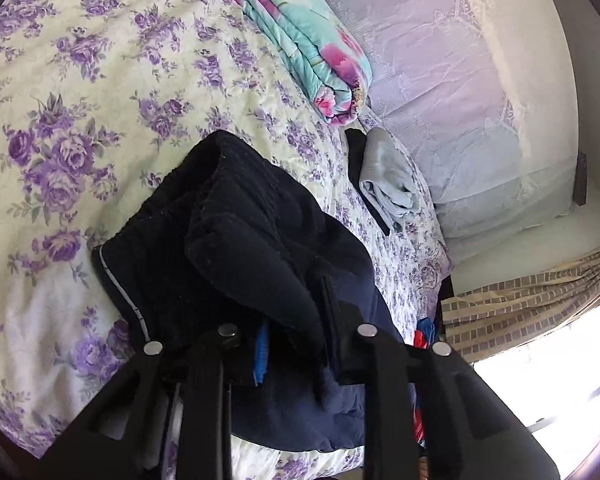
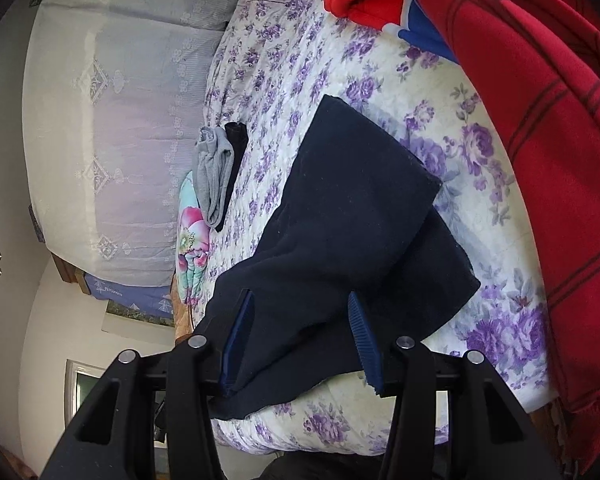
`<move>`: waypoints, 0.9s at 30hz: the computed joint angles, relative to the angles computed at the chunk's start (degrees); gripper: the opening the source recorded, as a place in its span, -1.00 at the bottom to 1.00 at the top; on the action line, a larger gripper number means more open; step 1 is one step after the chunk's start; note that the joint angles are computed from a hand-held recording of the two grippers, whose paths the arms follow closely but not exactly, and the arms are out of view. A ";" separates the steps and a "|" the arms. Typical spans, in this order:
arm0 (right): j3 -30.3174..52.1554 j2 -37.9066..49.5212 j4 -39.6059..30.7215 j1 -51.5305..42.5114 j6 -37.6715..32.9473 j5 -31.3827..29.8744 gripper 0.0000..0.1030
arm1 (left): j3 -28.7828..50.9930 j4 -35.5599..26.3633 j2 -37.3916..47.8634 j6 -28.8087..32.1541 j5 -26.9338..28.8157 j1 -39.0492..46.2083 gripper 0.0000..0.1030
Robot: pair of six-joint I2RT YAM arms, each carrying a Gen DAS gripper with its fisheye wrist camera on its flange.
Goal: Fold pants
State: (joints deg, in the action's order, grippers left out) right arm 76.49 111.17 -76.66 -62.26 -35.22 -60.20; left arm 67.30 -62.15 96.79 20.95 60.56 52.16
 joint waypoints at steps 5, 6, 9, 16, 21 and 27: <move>-1.34 -0.49 2.23 0.53 2.29 2.23 -0.03 | 1.90 -1.24 1.61 -0.35 0.32 -0.38 -0.59; -1.36 -0.26 4.14 1.03 4.45 2.07 -0.03 | 2.32 -1.22 1.75 -0.55 0.08 -0.64 -0.59; -0.79 0.37 10.65 3.42 12.78 1.02 -0.18 | 5.08 -1.75 1.95 -2.30 0.09 -1.95 -0.61; 7.22 -5.08 9.58 5.42 13.56 -6.71 -0.88 | 16.78 -13.69 2.50 2.45 4.99 -1.50 -0.64; 12.61 -4.10 -5.68 -0.11 -5.17 -4.79 -0.89 | 15.47 -24.93 4.90 18.43 5.02 4.60 -0.64; 3.70 5.12 -0.21 -4.68 -3.64 5.31 -0.89 | 4.83 -22.59 18.67 27.80 -1.90 13.64 -0.67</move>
State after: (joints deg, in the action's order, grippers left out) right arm 80.19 116.29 -76.87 -66.95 -38.86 -54.89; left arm 72.13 -84.74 115.46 48.75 58.65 65.80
